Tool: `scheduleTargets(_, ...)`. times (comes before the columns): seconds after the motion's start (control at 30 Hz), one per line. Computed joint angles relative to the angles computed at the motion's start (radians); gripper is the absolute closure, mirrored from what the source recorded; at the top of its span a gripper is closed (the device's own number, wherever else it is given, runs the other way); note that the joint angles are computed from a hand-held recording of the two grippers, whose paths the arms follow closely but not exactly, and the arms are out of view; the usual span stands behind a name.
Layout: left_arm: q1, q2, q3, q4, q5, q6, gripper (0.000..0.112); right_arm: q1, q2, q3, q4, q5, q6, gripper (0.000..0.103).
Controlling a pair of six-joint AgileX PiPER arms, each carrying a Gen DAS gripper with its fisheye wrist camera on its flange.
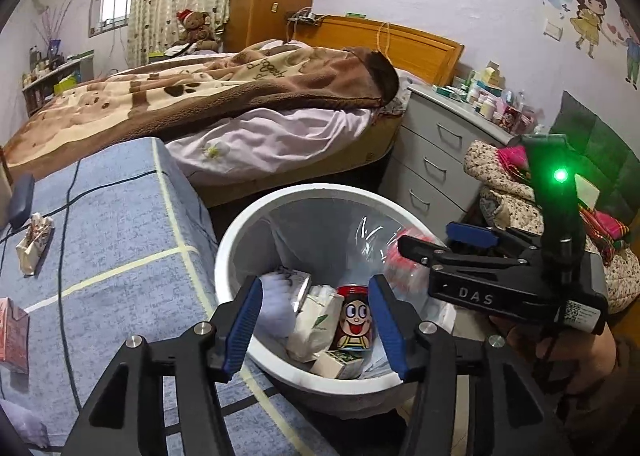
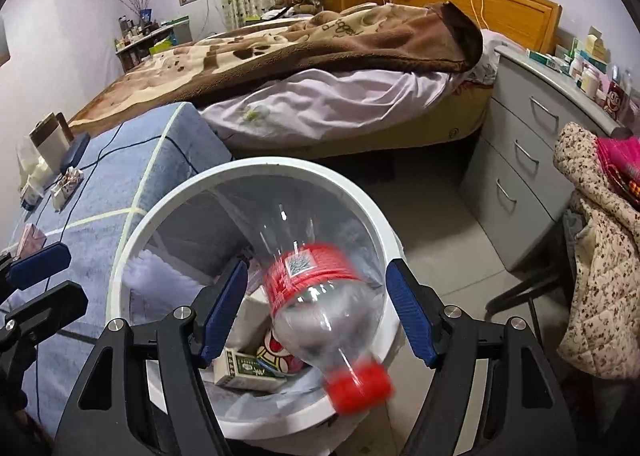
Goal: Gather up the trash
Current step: 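Open both grippers over the bin to drop the foam net and bottle, then move both grippers back over the bed cover toward the remaining trash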
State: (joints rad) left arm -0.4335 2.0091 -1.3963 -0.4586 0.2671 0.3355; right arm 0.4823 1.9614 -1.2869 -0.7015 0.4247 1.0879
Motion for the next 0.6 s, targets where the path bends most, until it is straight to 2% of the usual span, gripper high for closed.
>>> scheduleTargets(0.13, 0.010, -0.026, 0.033, -0.044, -0.017, 0.044, 0.057, 0.007, -0.003, -0.007, -0.001, 0.006, 0.002, 0.030)
scheduleTargets(0.27, 0.016, -0.060, 0.073, -0.002, -0.045, 0.004, 0.057, 0.025, -0.012, -0.002, -0.025, 0.004, 0.039, 0.030)
scheduleTargets(0.37, 0.033, -0.084, 0.105, -0.056, -0.055, 0.057, 0.057, 0.038, -0.011, -0.011, -0.029, 0.005, 0.044, 0.030)
scheduleTargets(0.5, 0.047, -0.120, 0.149, -0.033, -0.076, 0.030, 0.057, 0.061, -0.016, -0.018, -0.067, 0.007, 0.081, 0.030)
scheduleTargets(0.6, 0.068, -0.152, 0.188, -0.090, -0.089, 0.092, 0.057, 0.083, -0.021, -0.021, -0.113, 0.013, 0.126, 0.030)
